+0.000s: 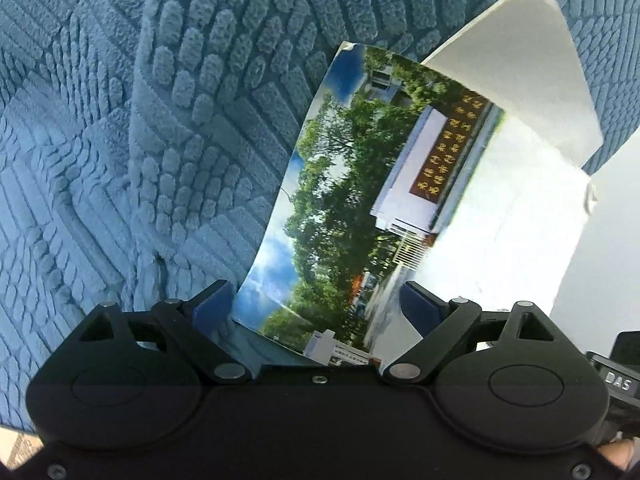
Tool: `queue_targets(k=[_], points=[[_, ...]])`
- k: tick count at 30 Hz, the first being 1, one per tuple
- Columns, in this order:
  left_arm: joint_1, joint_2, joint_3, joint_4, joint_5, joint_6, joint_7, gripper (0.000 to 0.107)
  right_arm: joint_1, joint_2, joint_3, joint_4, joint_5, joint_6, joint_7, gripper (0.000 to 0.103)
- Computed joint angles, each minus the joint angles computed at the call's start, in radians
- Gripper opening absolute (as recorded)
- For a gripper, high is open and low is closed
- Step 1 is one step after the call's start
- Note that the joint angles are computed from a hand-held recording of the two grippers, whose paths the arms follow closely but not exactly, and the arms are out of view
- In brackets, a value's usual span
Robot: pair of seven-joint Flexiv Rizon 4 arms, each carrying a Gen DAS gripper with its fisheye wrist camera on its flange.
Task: Organize objects
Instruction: 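Close the right tool on the photo card while the left tool presses it, then pull the photo card off the seat back with the right tool while the left tool closes on it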
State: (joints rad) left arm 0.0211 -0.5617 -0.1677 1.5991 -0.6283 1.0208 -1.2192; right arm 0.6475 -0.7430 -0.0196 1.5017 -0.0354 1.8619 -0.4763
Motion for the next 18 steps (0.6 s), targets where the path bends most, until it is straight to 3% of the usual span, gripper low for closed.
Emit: queue_targets(k=[4,8,11,15,18], points=[[0.018,0.055,-0.021,0.063,-0.071,0.013,0.013,0.090,0.033,0.008,-0.036,-0.007,0.027,-0.014,0.016,0.006],[0.048,0.131,-0.060,0.150,-0.245,-0.010,0.065,0.090,0.109,0.021,-0.111,-0.007,0.059,-0.053,0.062,0.006],[0.046,0.207,-0.061,0.227,-0.389,-0.048,0.125,0.089,0.195,0.040,-0.202,0.020,0.098,-0.051,0.106,0.005],[-0.001,0.305,-0.012,0.324,-0.467,-0.079,0.157,0.089,0.362,0.069,-0.384,0.088,0.169,-0.062,0.200,0.005],[-0.020,0.287,0.013,0.306,-0.508,-0.111,0.145,0.088,0.467,0.068,-0.497,0.118,0.205,-0.076,0.283,0.006]])
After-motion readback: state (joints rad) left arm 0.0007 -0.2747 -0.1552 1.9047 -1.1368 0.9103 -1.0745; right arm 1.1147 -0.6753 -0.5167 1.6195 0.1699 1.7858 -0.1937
